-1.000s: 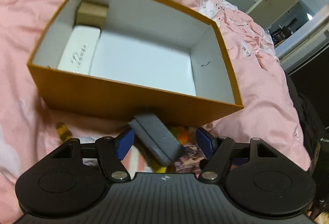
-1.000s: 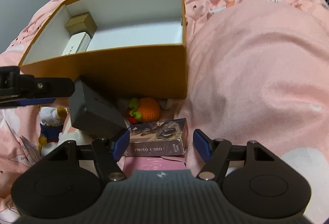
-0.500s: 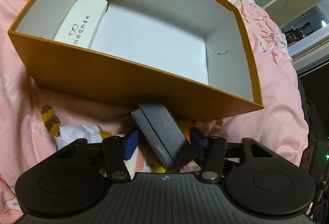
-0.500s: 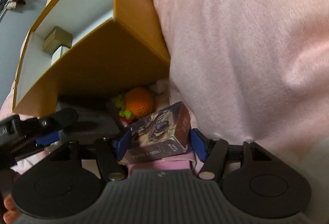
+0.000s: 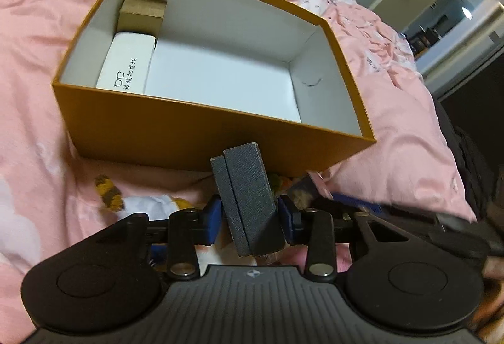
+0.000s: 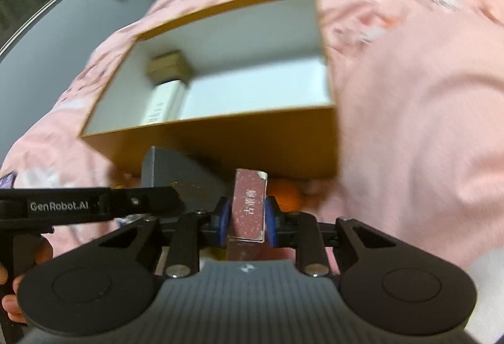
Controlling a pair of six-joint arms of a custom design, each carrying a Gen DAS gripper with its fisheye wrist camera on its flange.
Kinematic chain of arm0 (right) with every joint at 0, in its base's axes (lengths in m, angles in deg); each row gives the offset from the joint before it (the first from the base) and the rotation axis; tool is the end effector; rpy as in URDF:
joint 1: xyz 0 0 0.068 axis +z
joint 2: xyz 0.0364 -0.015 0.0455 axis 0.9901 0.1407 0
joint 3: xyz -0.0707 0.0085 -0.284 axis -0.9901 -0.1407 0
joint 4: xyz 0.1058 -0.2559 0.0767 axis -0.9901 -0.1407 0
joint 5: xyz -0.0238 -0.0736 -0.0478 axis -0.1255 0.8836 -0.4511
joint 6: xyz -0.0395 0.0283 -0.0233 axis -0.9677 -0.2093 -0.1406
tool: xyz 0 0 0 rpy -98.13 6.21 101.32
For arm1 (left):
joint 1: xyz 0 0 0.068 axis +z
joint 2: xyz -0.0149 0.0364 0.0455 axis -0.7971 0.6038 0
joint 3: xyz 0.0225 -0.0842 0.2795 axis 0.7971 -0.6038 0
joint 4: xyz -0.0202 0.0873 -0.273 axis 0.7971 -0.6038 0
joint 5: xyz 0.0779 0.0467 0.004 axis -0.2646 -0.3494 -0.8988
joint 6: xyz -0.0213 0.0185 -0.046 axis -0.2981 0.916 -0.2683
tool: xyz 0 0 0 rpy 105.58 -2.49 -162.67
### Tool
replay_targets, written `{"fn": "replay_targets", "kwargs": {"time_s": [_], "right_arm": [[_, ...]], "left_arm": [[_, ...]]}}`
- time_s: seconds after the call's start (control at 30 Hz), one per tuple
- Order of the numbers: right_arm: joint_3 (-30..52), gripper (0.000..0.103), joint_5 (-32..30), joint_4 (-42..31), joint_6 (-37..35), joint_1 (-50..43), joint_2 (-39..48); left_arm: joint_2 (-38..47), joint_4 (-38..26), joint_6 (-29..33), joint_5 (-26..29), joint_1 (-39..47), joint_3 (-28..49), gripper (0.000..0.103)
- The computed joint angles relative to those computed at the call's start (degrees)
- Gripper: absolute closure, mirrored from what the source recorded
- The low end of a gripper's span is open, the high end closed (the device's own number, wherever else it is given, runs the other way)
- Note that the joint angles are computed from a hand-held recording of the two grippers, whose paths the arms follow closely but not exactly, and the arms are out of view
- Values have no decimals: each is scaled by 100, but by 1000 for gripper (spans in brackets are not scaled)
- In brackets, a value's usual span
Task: Organize objects
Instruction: 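Grasp the grey case with the left gripper while the right gripper grasps the photo card pack, then carry the grey case and photo card pack over the orange box with both grippers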
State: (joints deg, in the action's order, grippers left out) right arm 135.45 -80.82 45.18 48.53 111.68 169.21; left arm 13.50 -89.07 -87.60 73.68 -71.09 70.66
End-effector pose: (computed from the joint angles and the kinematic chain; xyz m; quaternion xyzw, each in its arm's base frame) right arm 0.2763 0.1580 0.2245 -0.0167 0.9447 0.1566 0.2877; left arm 0.3289 -0.1221 0.2072 0.0689 0.9432 -0.2509 0.2068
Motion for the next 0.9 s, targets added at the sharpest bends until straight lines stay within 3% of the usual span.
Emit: {"fn": "replay_targets", "kwargs": {"time_s": [0.13,0.33,0.6,0.9], "right_arm": [[165,78,256,244,-138,84,446],[-79,73,-143,420,358,-99,586],[-341,79,156,567,470,80,284],[-236,79,714,-15,130,311,-554]], "left_arm": [[68,100,-103,262,174,-118,61],[75,352,-218,438,259,-279,61],[-43,558,-140,482,273,-417,61],[-808,849,167,688,366,-729,65]]}}
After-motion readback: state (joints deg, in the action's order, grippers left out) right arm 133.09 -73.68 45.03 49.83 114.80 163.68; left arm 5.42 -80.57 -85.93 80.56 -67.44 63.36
